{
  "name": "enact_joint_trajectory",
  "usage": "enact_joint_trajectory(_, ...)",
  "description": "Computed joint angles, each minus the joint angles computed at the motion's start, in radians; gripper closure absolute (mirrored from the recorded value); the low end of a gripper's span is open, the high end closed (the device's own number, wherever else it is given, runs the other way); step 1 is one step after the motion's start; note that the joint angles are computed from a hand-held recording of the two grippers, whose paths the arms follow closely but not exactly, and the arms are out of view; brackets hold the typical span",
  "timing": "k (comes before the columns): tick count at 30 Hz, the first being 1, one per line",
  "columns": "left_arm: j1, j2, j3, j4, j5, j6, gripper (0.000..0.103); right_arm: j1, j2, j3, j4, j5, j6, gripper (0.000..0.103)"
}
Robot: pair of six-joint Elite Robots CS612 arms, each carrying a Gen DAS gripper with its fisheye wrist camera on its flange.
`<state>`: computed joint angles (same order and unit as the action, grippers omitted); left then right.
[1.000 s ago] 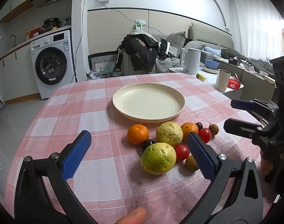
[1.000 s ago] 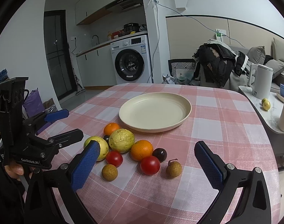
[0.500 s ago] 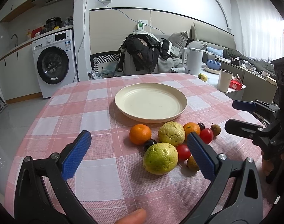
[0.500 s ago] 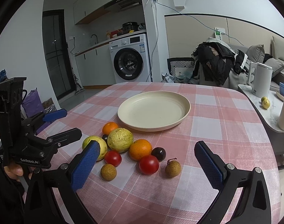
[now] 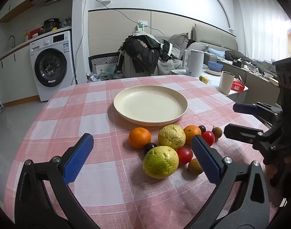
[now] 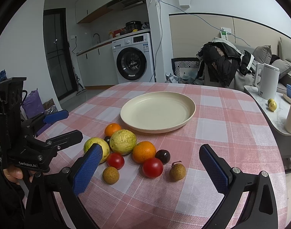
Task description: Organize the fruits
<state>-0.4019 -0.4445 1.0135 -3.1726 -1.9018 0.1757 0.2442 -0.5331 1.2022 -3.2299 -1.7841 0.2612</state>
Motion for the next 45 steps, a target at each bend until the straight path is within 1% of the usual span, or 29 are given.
enact_joint_trajectory(4,0.001,0.001,-0.002,0.005,-0.018,0.008,0.001,-0.002,0.0,-0.006,0.024,0.011,0.001,0.0)
enact_joint_trajectory(9,-0.002,0.0,-0.005,0.026,-0.018,0.022,0.001,-0.002,-0.001,-0.019,0.087,0.0,0.014,0.0)
enact_joint_trajectory(12,-0.002,0.001,-0.01,0.045,-0.018,0.028,0.002,-0.006,-0.002,-0.024,0.119,0.011,0.03,0.0)
enact_joint_trajectory(15,-0.003,0.004,-0.023,0.083,-0.022,0.034,0.002,-0.01,-0.005,-0.027,0.164,0.009,0.033,0.0)
enact_joint_trajectory(17,-0.004,0.006,-0.037,0.128,-0.016,0.04,0.002,-0.017,-0.011,-0.019,0.185,0.024,0.055,0.0)
enact_joint_trajectory(19,-0.007,0.007,-0.05,0.192,0.002,0.068,0.003,-0.023,-0.016,-0.016,0.222,0.037,0.067,0.0)
enact_joint_trajectory(21,-0.009,0.009,-0.058,0.222,0.012,0.074,0.009,-0.023,-0.023,-0.018,0.286,0.008,0.07,0.0)
enact_joint_trajectory(23,-0.008,0.012,-0.067,0.251,0.008,0.076,0.01,-0.026,-0.03,-0.018,0.348,-0.004,0.068,0.0)
enact_joint_trajectory(25,-0.007,0.017,-0.08,0.281,-0.004,0.08,0.014,-0.029,-0.034,-0.011,0.372,-0.01,0.076,0.0)
enact_joint_trajectory(27,-0.005,0.021,-0.092,0.313,-0.015,0.088,0.02,-0.037,-0.038,-0.005,0.396,0.017,0.093,0.0)
enact_joint_trajectory(28,-0.005,0.024,-0.098,0.33,-0.019,0.093,0.022,-0.041,-0.039,-0.004,0.409,0.03,0.1,0.0)
enact_joint_trajectory(30,-0.005,0.027,-0.108,0.361,-0.032,0.104,0.028,-0.043,-0.036,-0.006,0.416,0.034,0.1,0.001)
enact_joint_trajectory(31,-0.005,0.03,-0.118,0.383,-0.037,0.11,0.029,-0.044,-0.034,-0.01,0.423,0.041,0.098,0.004)
enact_joint_trajectory(32,-0.005,0.031,-0.122,0.397,-0.042,0.115,0.031,-0.045,-0.031,-0.016,0.437,0.05,0.091,0.009)
enact_joint_trajectory(34,-0.004,0.036,-0.136,0.433,-0.057,0.128,0.035,-0.042,-0.025,-0.032,0.463,0.033,0.069,0.013)
enact_joint_trajectory(36,-0.004,0.042,-0.152,0.476,-0.073,0.14,0.041,-0.04,-0.021,-0.046,0.486,0.027,0.047,0.016)
enact_joint_trajectory(37,-0.003,0.045,-0.161,0.498,-0.084,0.146,0.044,-0.04,-0.019,-0.051,0.49,0.024,0.04,0.022)
enact_joint_trajectory(38,-0.002,0.047,-0.168,0.518,-0.098,0.152,0.05,-0.04,-0.017,-0.055,0.493,0.023,0.031,0.026)
enact_joint_trajectory(39,0.0,0.052,-0.18,0.541,-0.115,0.158,0.055,-0.04,-0.015,-0.061,0.501,0.022,0.024,0.027)
enact_joint_trajectory(43,0.004,0.06,-0.196,0.562,-0.138,0.15,0.055,-0.041,-0.013,-0.069,0.506,0.037,-0.011,0.038)
enact_joint_trajectory(45,0.005,0.061,-0.198,0.562,-0.143,0.147,0.055,-0.039,-0.013,-0.071,0.506,0.038,-0.013,0.049)
